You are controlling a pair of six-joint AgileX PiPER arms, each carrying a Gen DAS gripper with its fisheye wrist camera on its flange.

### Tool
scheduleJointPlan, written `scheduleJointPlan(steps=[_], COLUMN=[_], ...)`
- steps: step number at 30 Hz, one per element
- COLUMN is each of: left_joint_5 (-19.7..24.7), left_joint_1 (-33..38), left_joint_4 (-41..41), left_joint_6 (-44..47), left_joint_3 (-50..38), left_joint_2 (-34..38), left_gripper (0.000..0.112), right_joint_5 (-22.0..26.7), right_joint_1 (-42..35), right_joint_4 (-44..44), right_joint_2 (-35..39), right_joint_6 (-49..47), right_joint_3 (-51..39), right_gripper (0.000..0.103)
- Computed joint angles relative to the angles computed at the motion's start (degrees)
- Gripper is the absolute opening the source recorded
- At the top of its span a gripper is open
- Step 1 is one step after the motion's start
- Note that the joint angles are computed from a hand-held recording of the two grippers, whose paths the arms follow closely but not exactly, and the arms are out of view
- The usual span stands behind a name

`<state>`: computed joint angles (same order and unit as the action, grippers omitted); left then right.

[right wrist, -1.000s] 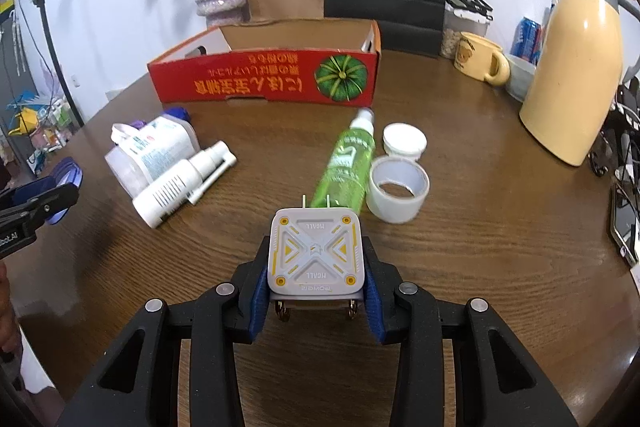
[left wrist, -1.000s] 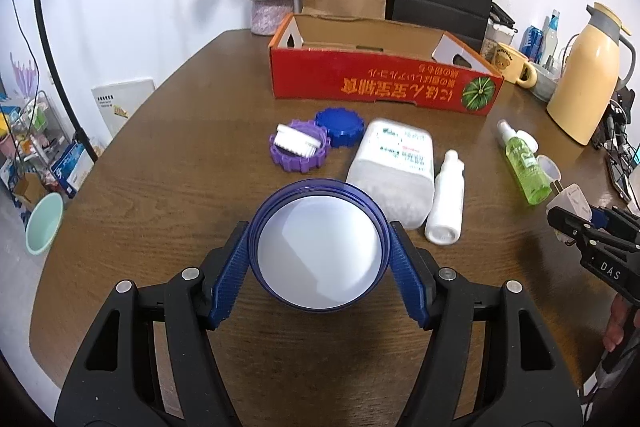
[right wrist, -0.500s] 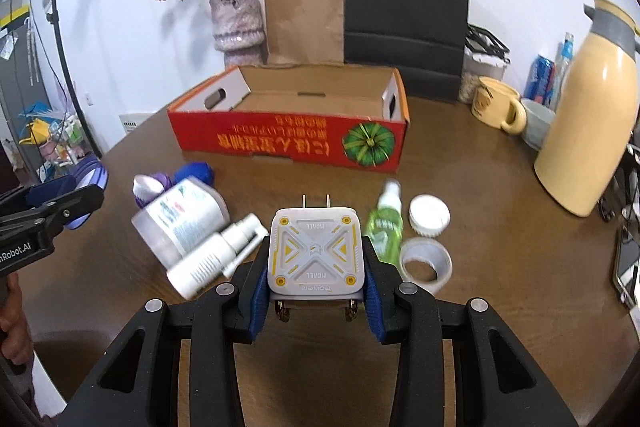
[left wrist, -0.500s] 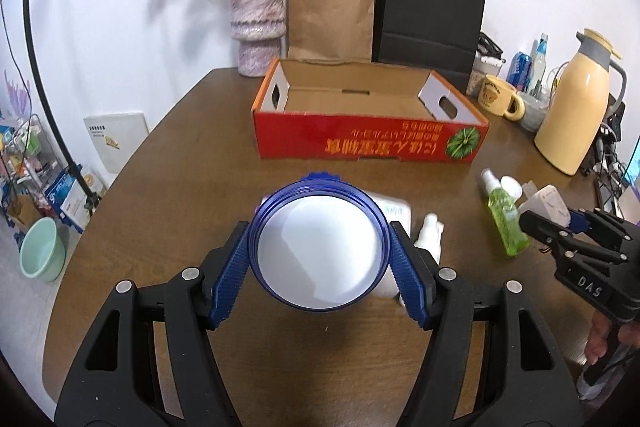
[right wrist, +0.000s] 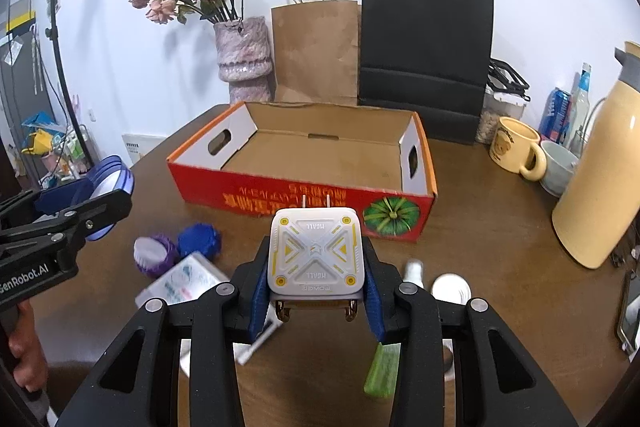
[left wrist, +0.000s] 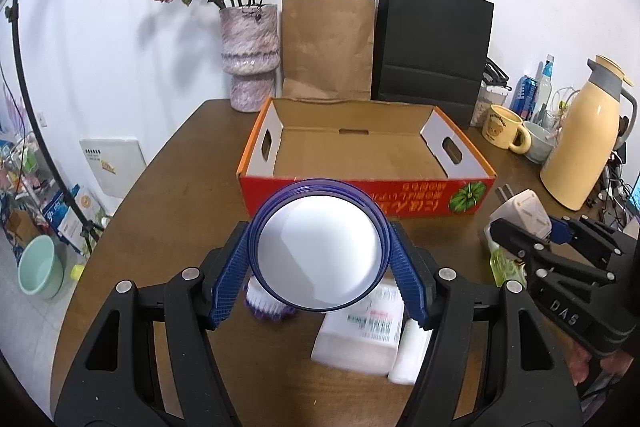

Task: Organize rigid objects
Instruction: 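Carry the lid with the left gripper while the right gripper carries the plug over the box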

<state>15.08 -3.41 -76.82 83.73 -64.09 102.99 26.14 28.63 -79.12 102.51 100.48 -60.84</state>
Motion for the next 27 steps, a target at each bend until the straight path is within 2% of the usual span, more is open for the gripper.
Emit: scheduleJointPlan(steps=[7, 14, 21, 27], left_joint_5=[-1.1, -2.6, -3.1, -2.2], left_joint_1=[-1.8, -3.4, -4.4, -5.0], left_joint_4=[5.8, 16.4, 32.9, 43.5], left_joint_6=[-8.6, -21.3, -39.3, -50.7], left_joint_3=[-5.7, -12.2, -19.1, -25.3], left_joint_2=[3.1, 6.8, 10.8, 14.5], left_gripper=[0.063, 0.063, 0.063, 0.063], right_joint_5=[-1.2, -2.1, -2.3, -1.2], right_joint_1=[-2.1, -4.5, -6.7, -8.3], right_joint_4=[3.3, 9.9, 16.5, 21.5], right_joint_2=[4.0, 8.1, 11.6, 14.6], right_joint_6=[-5.0, -13.3, -21.2, -27.1], right_joint_3=[-6.3, -13.4, -19.7, -25.2], right_gripper=[0.043, 0.043, 0.043, 0.043])
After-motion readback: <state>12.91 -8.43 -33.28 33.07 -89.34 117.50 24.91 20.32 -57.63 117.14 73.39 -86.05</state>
